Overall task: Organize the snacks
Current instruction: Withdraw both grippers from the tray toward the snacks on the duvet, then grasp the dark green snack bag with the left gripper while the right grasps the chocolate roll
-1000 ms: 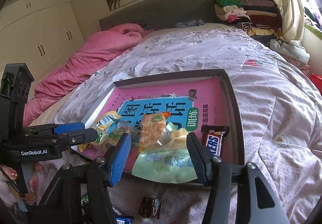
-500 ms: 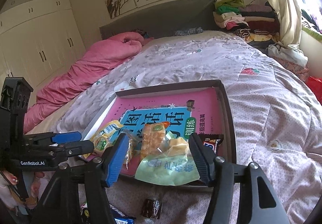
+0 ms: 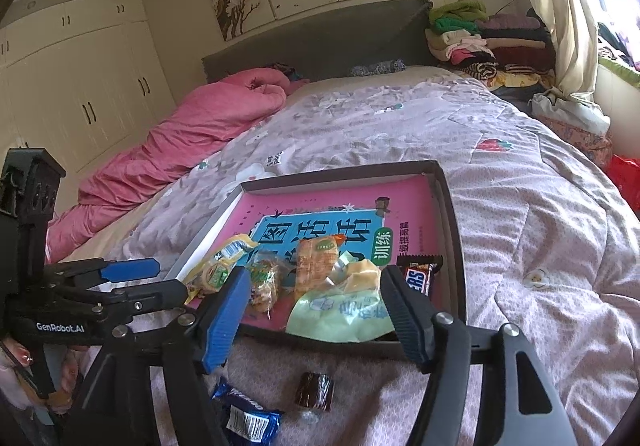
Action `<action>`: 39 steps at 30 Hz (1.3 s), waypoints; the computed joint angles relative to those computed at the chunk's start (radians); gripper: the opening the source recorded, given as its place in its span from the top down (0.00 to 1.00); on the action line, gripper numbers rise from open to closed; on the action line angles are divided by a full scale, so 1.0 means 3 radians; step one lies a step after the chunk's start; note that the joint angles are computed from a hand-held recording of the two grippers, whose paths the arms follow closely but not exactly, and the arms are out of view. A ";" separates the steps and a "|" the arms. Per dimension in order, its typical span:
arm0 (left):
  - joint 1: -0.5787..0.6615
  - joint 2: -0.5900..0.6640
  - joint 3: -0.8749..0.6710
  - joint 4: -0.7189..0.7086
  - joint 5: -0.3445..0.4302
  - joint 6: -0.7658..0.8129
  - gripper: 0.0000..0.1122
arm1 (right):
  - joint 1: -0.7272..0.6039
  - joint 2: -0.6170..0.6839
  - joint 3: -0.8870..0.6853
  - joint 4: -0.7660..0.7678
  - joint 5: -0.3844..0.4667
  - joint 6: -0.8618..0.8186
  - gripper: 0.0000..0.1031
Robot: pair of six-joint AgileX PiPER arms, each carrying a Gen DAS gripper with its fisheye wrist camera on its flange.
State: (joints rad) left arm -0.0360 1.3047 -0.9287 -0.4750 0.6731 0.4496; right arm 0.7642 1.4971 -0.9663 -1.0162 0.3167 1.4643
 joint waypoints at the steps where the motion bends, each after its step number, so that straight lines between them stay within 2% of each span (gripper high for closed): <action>1: 0.0004 -0.0014 0.0004 -0.0005 0.0017 0.0010 0.31 | 0.0019 -0.0012 0.0009 -0.0013 0.0029 0.0027 0.35; 10: -0.0033 -0.0177 0.0103 0.0057 0.0082 -0.0045 0.31 | 0.0113 -0.0141 0.0117 -0.0137 0.0155 0.0267 0.28; 27: -0.0196 -0.0396 0.0248 0.0303 0.0145 -0.0279 0.29 | 0.0259 -0.0254 0.0180 -0.0155 0.0336 0.0356 0.22; 39: -0.0014 -0.0494 0.0446 0.0212 0.0298 -0.0094 0.29 | 0.0311 -0.0296 0.0202 -0.0066 0.0372 0.0277 0.20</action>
